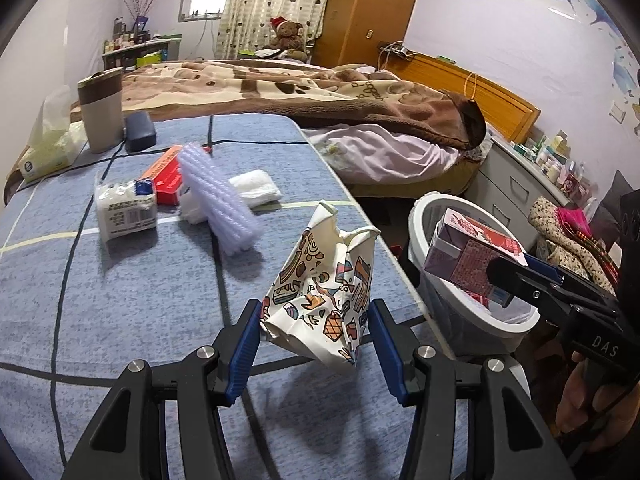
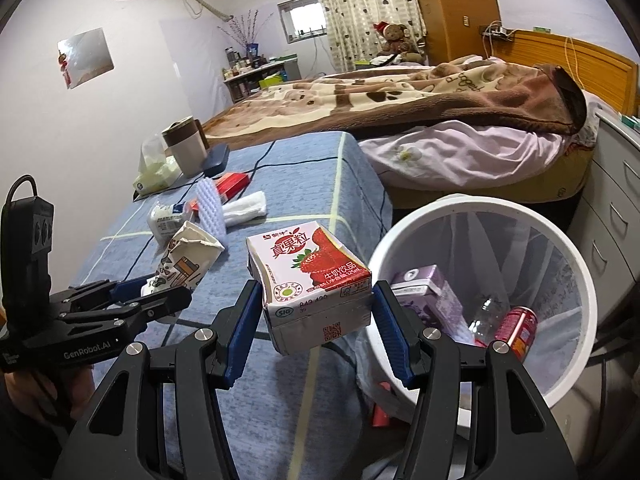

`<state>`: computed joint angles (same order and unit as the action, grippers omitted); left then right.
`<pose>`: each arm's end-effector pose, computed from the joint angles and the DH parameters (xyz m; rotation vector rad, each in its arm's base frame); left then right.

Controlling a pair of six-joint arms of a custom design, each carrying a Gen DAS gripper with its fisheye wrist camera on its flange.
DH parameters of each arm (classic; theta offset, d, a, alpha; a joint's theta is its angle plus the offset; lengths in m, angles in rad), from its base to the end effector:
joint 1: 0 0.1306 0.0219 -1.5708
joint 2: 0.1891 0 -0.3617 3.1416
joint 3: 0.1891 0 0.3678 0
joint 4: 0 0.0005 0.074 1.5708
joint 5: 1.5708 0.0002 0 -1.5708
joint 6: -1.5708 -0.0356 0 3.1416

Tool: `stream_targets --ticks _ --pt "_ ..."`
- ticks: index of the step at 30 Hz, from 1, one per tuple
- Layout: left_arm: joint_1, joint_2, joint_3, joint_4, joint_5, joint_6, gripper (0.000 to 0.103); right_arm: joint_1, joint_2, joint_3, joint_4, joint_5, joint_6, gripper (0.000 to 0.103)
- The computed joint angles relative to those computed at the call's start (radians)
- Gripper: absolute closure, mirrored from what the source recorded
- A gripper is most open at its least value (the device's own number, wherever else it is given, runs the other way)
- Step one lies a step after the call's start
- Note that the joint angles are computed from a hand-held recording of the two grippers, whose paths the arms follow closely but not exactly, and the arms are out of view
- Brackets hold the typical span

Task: Collect trash
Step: 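Carry snack bag and strawberry carton over the wastebasket and release both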

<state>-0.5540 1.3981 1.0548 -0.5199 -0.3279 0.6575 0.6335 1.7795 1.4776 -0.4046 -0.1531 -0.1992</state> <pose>0.3834 -0.2243 0.2865 -0.2679 2.3658 -0.1766 0.4775 0.3568 0.2837 -0.5852 2.2681 0.6008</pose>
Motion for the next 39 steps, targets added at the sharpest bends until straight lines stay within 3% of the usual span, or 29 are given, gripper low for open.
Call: stream_targets --ticks 13,39 --pt "-0.023 0.078 0.084 -0.006 0.025 -0.03 0.049 -0.029 -0.023 -0.037 0.019 0.02 -0.03 0.045" --pt "-0.068 0.323 0.362 -0.035 0.157 -0.146 0.049 -0.129 -0.073 -0.13 0.024 0.101 -0.119 0.045"
